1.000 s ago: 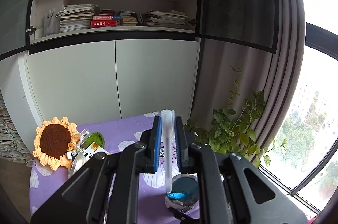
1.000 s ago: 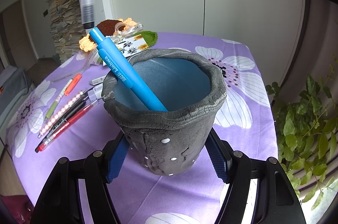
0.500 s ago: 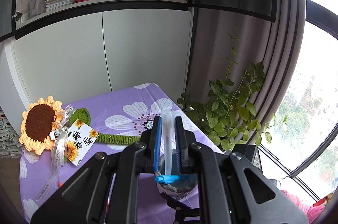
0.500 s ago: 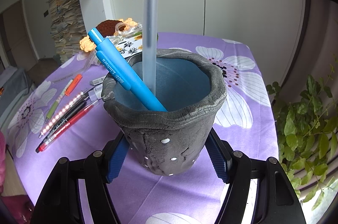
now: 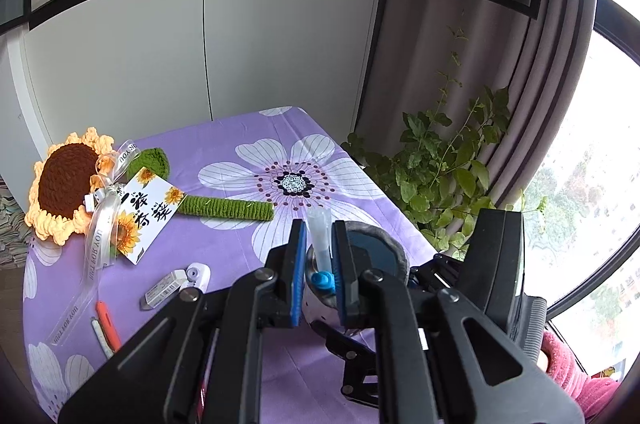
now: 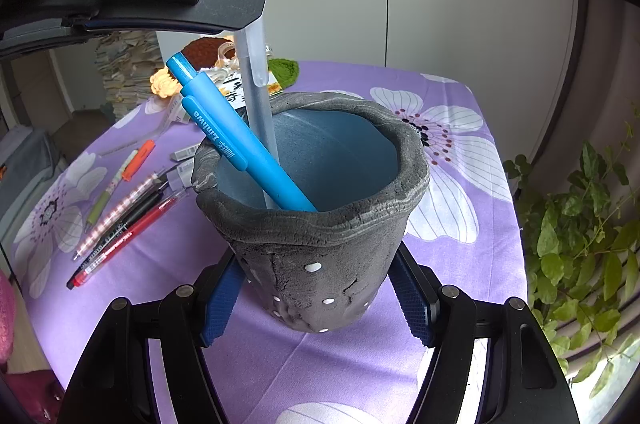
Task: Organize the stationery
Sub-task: 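Lift the clear pen with the left tool and drop it into the cup, then grasp the red pen with the left tool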
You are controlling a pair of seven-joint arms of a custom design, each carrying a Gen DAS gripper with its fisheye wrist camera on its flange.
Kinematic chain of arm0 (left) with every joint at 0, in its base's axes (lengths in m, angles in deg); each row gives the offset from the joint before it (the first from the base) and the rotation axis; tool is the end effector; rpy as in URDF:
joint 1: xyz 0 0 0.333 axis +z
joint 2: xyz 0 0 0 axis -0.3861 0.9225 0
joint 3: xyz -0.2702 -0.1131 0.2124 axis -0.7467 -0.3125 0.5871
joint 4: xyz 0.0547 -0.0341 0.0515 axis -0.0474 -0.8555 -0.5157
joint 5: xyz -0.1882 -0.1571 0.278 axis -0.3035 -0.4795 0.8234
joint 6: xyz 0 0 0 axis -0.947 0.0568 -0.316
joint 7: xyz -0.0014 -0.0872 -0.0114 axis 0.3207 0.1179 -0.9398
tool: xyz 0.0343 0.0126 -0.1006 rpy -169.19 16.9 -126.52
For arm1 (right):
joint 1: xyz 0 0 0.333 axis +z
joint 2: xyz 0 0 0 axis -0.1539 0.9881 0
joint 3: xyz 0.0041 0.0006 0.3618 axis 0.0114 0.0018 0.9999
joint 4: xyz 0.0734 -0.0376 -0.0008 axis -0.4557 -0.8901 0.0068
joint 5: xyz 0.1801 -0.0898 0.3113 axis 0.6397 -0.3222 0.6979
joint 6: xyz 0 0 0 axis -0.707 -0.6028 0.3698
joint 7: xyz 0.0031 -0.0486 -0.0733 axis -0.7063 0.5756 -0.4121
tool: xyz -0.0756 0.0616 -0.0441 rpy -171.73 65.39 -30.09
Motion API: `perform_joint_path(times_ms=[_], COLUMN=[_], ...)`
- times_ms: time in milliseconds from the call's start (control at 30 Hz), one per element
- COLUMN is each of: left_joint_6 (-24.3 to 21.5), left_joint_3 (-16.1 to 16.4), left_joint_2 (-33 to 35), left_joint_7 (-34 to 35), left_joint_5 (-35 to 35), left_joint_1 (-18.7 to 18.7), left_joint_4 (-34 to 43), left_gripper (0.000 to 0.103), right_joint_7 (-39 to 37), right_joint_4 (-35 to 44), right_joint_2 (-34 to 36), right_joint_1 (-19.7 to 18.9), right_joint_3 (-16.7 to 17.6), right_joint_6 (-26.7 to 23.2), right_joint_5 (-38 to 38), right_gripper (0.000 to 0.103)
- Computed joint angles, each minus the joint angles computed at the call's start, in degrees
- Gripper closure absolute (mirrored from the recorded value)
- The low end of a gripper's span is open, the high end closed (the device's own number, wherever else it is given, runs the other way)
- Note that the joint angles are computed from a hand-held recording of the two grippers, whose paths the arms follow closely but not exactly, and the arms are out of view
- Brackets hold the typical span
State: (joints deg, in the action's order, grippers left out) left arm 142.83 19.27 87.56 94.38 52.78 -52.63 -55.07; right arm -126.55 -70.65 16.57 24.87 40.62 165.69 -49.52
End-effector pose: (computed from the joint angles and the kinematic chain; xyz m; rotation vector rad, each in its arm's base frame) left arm 0.5550 -0.5143 0.4804 -0.7379 2.6070 -1.3028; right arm 0.4746 0.3801 0.3745 -1.4945 1.9024 -0.8468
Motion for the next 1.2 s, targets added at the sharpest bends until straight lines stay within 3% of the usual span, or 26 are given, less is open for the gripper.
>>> perform_joint_path(times_ms=[100, 233, 367, 500, 633, 800, 1200], left_joint_6=[-1.21, 3.79, 1.88, -1.57, -5.47, -7.09, -11.20], left_joint_3=[0.47, 0.75, 3.76, 9.20, 10.19, 14.17, 14.84], left_joint_2=[-0.59, -2.97, -3.84, -2.99, -0.65, 2.85, 6.79], left_joint_7=[-0.84, -0.91, -4.75, -11.22, -14.30, -20.06, -25.05], left_joint_5=[-0.10, -1.99, -0.85, 6.06, 10.90, 17.87, 24.17], left_joint_1=[0.63, 2.41, 2.57, -0.80, -1.54, -4.59, -4.68], left_joint_4=[-0.03, -3.58, -5.45, -6.76, -5.47, -1.58, 4.33], left_gripper=[0.088, 0.071, 0.073, 0.077, 0.080, 0.081, 0.080], right_joint_7=[0.05, 0.14, 0.45, 0.67, 0.64, 0.66, 0.97], right_joint_4=[-0.04, -0.02, -0.18, -0.19, -0.25, -0.33, -0.34], right_joint_2=[-0.02, -0.02, -0.06, -0.02, -0.05, -0.09, -0.09], right_joint_1=[0.04, 0.08, 0.03, 0.07, 0.03, -0.13, -0.23], right_joint_3=[0.00, 0.01, -0.04, 0.02, 0.02, -0.04, -0.05], right_joint_6=[-0.03, -0.05, 0.18, 0.18, 0.19, 0.33, 0.60], right_joint_5=[0.00, -0.01, -0.28, -0.39, -0.39, -0.49, -0.68], right_gripper=[0.032, 0.032, 0.032, 0.032, 0.032, 0.032, 0.032])
